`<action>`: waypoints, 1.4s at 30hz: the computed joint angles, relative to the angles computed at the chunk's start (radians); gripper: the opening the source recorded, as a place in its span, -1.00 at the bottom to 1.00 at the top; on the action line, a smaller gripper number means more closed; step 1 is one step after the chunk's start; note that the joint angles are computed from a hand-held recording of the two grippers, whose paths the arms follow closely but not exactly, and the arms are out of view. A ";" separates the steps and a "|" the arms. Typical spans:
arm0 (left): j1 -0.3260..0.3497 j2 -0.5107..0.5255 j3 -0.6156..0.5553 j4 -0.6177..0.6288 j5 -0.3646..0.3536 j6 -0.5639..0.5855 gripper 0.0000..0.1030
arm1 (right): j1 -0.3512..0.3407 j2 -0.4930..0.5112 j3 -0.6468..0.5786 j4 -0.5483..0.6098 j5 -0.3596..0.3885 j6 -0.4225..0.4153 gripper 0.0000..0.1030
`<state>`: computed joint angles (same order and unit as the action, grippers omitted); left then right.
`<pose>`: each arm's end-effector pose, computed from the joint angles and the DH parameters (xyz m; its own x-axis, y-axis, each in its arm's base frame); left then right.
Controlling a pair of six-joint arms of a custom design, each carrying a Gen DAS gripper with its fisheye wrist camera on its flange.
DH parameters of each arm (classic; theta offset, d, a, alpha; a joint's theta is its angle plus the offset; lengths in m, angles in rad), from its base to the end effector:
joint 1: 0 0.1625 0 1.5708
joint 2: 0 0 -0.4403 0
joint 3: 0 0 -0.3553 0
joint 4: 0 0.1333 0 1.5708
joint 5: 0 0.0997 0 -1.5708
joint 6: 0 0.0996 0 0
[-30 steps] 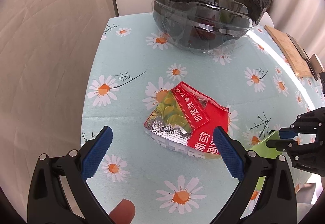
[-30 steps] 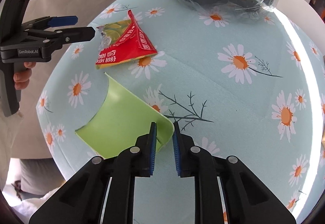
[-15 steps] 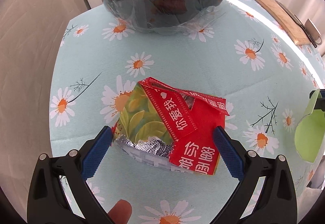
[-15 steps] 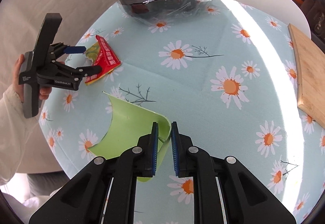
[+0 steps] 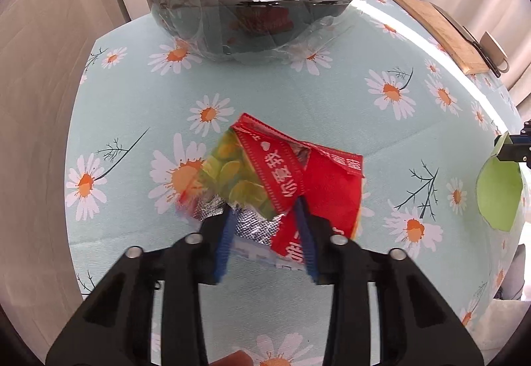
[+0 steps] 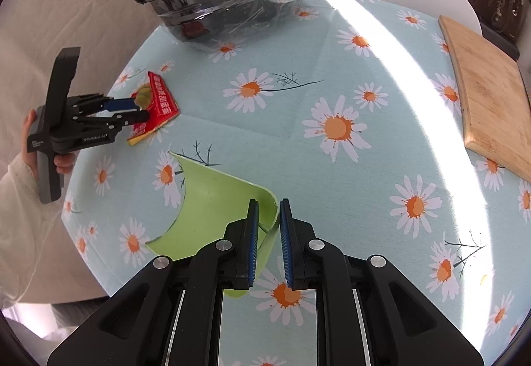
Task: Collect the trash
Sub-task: 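Lift the green tray and red wrapper and carry both over the bin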
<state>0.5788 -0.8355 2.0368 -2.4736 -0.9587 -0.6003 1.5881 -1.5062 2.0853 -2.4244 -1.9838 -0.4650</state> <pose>-0.3101 -0.4303 0.0505 -0.7047 0.3463 -0.6193 0.4872 0.8707 -0.0676 0.1010 -0.4448 0.3467 -0.8128 -0.3485 0.4669 -0.4264 0.9019 -0.0690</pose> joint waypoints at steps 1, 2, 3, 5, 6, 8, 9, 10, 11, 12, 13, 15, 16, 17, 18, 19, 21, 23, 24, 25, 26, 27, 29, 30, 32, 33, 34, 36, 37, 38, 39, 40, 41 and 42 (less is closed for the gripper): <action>0.000 0.000 -0.001 0.003 -0.002 -0.014 -0.68 | -0.001 0.001 0.001 -0.009 0.000 -0.001 -0.76; -0.001 0.000 0.002 -0.002 -0.002 -0.030 -0.69 | -0.004 0.001 0.002 -0.016 -0.001 0.005 -0.76; -0.003 -0.002 0.005 -0.004 -0.006 -0.044 -0.69 | -0.007 -0.001 0.003 -0.018 0.006 0.013 -0.76; -0.008 -0.007 0.008 0.004 -0.008 -0.072 -0.81 | -0.011 -0.005 0.003 -0.013 0.019 0.013 -0.76; -0.015 -0.015 0.014 0.008 -0.007 -0.084 -0.89 | -0.006 -0.005 0.005 -0.015 0.014 0.010 -0.76; -0.032 -0.026 0.021 0.027 0.004 -0.117 -0.97 | -0.001 -0.009 0.005 -0.013 0.014 0.000 -0.75; -0.041 -0.032 0.026 0.030 0.005 -0.130 -0.98 | 0.001 -0.011 0.005 -0.012 0.016 -0.001 -0.75; -0.049 -0.038 0.031 0.031 0.008 -0.140 -0.98 | 0.001 -0.014 0.005 -0.011 0.019 -0.003 -0.75; -0.057 -0.046 0.035 0.037 0.011 -0.155 -0.98 | 0.001 -0.017 0.006 -0.012 0.024 -0.007 -0.75; -0.064 -0.054 0.041 0.038 0.014 -0.163 -0.98 | 0.000 -0.020 0.008 -0.018 0.027 -0.014 -0.75; -0.071 -0.060 0.044 0.046 0.023 -0.173 -0.98 | 0.001 -0.023 0.012 -0.026 0.026 -0.018 -0.75; -0.080 -0.072 0.044 0.075 0.025 -0.190 -0.98 | -0.003 -0.030 0.013 -0.030 0.036 -0.019 -0.75; -0.085 -0.079 0.045 0.088 0.029 -0.198 -0.98 | -0.004 -0.033 0.012 -0.029 0.043 -0.021 -0.75; -0.090 -0.081 0.043 0.101 0.037 -0.207 -0.98 | -0.003 -0.035 0.012 -0.030 0.042 -0.023 -0.75; -0.096 -0.091 0.045 0.112 0.041 -0.215 -0.98 | -0.001 -0.037 0.010 -0.031 0.041 -0.025 -0.74; -0.101 -0.102 0.046 0.124 0.045 -0.224 -0.98 | -0.002 -0.039 0.005 -0.026 0.046 -0.026 -0.74; -0.113 -0.117 0.042 0.145 0.057 -0.239 -0.98 | 0.000 -0.042 -0.004 -0.019 0.053 -0.023 -0.74; -0.127 -0.130 0.035 0.176 0.071 -0.256 -0.98 | 0.007 -0.044 -0.012 -0.015 0.059 -0.023 -0.74; -0.134 -0.140 0.035 0.184 0.080 -0.257 -0.98 | 0.009 -0.045 -0.017 -0.016 0.063 -0.028 -0.74; -0.140 -0.147 0.035 0.188 0.089 -0.260 -0.98 | 0.013 -0.046 -0.021 -0.020 0.067 -0.030 -0.74; -0.147 -0.153 0.035 0.190 0.097 -0.262 -0.98 | 0.017 -0.046 -0.024 -0.025 0.071 -0.033 -0.74; -0.154 -0.158 0.033 0.197 0.107 -0.266 -0.98 | 0.022 -0.045 -0.027 -0.033 0.075 -0.033 -0.74; -0.167 -0.168 0.028 0.211 0.122 -0.266 -0.98 | 0.028 -0.046 -0.036 -0.038 0.090 -0.031 -0.74; -0.175 -0.170 0.023 0.219 0.133 -0.262 -0.98 | 0.031 -0.046 -0.041 -0.040 0.099 -0.035 -0.74; -0.186 -0.173 0.008 0.247 0.151 -0.265 -0.98 | 0.041 -0.040 -0.056 -0.044 0.104 -0.039 -0.74; -0.191 -0.175 0.001 0.264 0.164 -0.269 -0.98 | 0.046 -0.036 -0.066 -0.045 0.108 -0.039 -0.74; -0.195 -0.177 -0.008 0.281 0.176 -0.277 -0.98 | 0.051 -0.033 -0.076 -0.044 0.115 -0.038 -0.74; -0.195 -0.186 -0.022 0.298 0.179 -0.288 -0.98 | 0.065 -0.023 -0.101 -0.040 0.120 -0.033 -0.74; -0.197 -0.192 -0.028 0.309 0.184 -0.297 -0.98 | 0.073 -0.017 -0.113 -0.041 0.119 -0.033 -0.74; -0.198 -0.197 -0.036 0.319 0.190 -0.300 -0.98 | 0.081 -0.011 -0.124 -0.042 0.120 -0.033 -0.74; -0.201 -0.200 -0.041 0.323 0.196 -0.296 -0.98 | 0.089 -0.005 -0.136 -0.046 0.122 -0.032 -0.74; -0.203 -0.201 -0.050 0.331 0.205 -0.287 -0.98 | 0.098 0.001 -0.146 -0.053 0.123 -0.033 -0.74; -0.205 -0.203 -0.060 0.342 0.213 -0.276 -0.98 | 0.106 0.008 -0.156 -0.064 0.126 -0.040 -0.74; -0.207 -0.204 -0.072 0.361 0.220 -0.272 -0.98 | 0.115 0.017 -0.169 -0.072 0.125 -0.045 -0.74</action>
